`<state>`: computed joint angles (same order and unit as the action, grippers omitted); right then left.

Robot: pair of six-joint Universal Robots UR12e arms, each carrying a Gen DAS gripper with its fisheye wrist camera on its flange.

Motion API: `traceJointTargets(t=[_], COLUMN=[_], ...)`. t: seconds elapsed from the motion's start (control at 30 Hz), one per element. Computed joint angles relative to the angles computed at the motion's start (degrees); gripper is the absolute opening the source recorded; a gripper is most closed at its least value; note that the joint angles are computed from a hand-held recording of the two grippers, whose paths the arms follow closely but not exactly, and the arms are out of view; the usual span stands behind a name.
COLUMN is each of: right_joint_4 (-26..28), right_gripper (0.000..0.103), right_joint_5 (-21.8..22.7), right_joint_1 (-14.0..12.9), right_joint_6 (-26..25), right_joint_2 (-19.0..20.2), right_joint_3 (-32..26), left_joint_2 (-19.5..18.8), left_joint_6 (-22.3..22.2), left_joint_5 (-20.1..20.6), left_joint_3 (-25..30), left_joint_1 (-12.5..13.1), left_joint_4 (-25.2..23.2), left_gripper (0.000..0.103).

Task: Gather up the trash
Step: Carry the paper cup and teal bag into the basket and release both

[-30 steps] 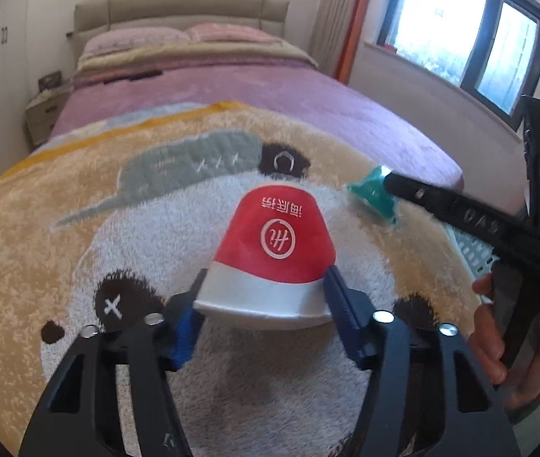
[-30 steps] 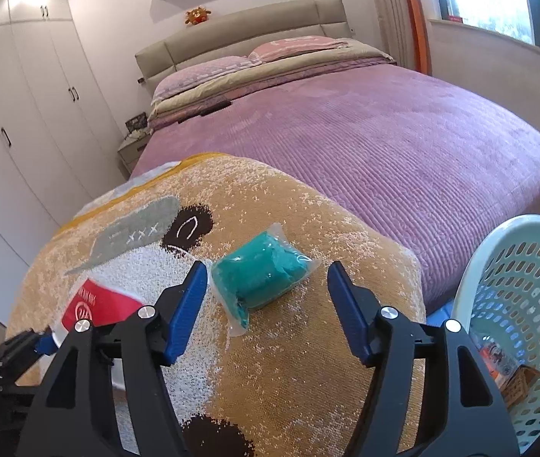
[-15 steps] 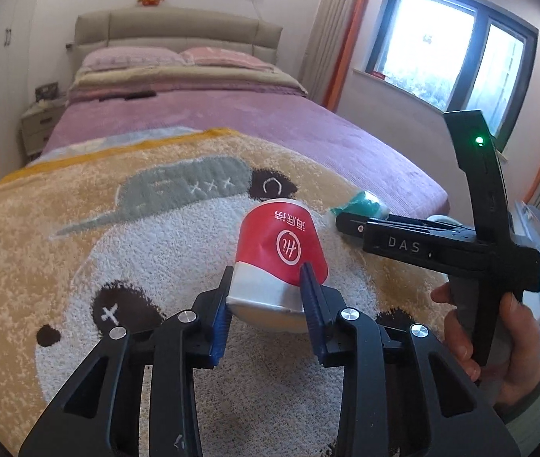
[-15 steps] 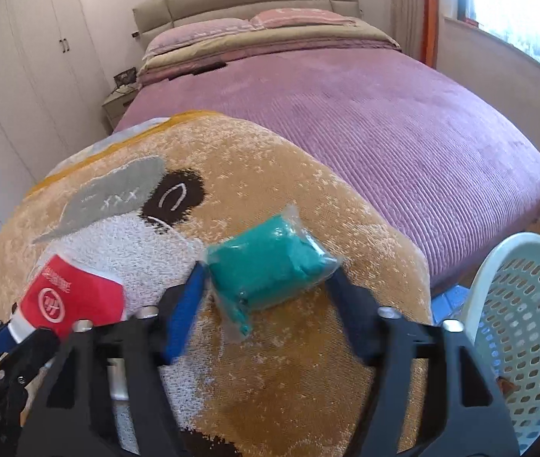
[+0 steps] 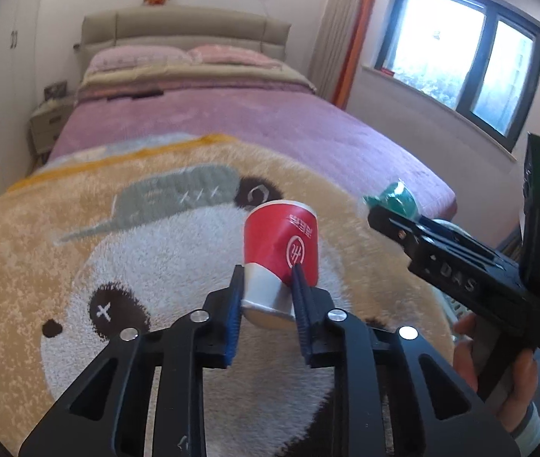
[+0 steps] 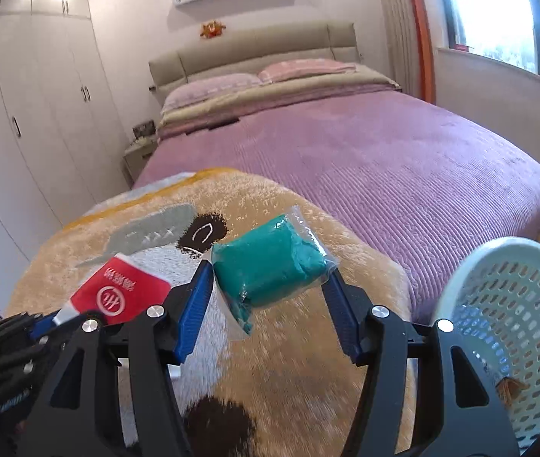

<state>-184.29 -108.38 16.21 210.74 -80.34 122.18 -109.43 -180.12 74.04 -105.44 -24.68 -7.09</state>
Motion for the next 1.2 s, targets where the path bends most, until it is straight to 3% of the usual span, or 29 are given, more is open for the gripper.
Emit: traceJointTargets(t=[0.07, 0.27, 0.4, 0.57, 0.77, 0.93, 1.2], right_joint_4=[-0.8, 0.4, 5.3, 11.9, 14.8, 15.4, 16.5], right_gripper=[0.055, 0.055, 0.055, 0.055, 0.055, 0.056, 0.058], right_joint_5=[-1.2, -6.5, -10.0, -8.9, -6.6, -4.7, -4.6], right_joint_1=[-0.1, -1.2, -2.6, -6.4, -9.6, -11.6, -11.5], right_joint_6=[1.3, 5.4, 8.4, 13.2, 16.2, 17.1, 16.9], right_joint_2=[-1.8, -8.9, -13.3, -17.3, -19.4, -19.7, -19.2], right_joint_3=[2.0, 8.2, 11.7, 15.3, 18.2, 19.2, 18.7], left_joint_2=[0.5, 0.6, -0.9, -3.4, -6.5, -7.7, -8.3], left_joint_6=[0.6, 0.4, 1.0, 2.5, 4.3, 5.2, 4.5], left_joint_5=[0.4, -3.8, -5.8, -6.5, -5.7, -4.9, -4.0], left_joint_3=[-0.3, 1.0, 3.3, 6.6, 10.4, 11.6, 12.3], left_joint_1=[-0.8, -3.4, -6.1, -9.9, -12.8, -13.4, -13.6], left_joint_4=[1.2, 4.2, 3.3, 1.4, -3.2, -5.3, -6.4], left_gripper=[0.02, 0.02, 0.02, 0.021, 0.021, 0.021, 0.023])
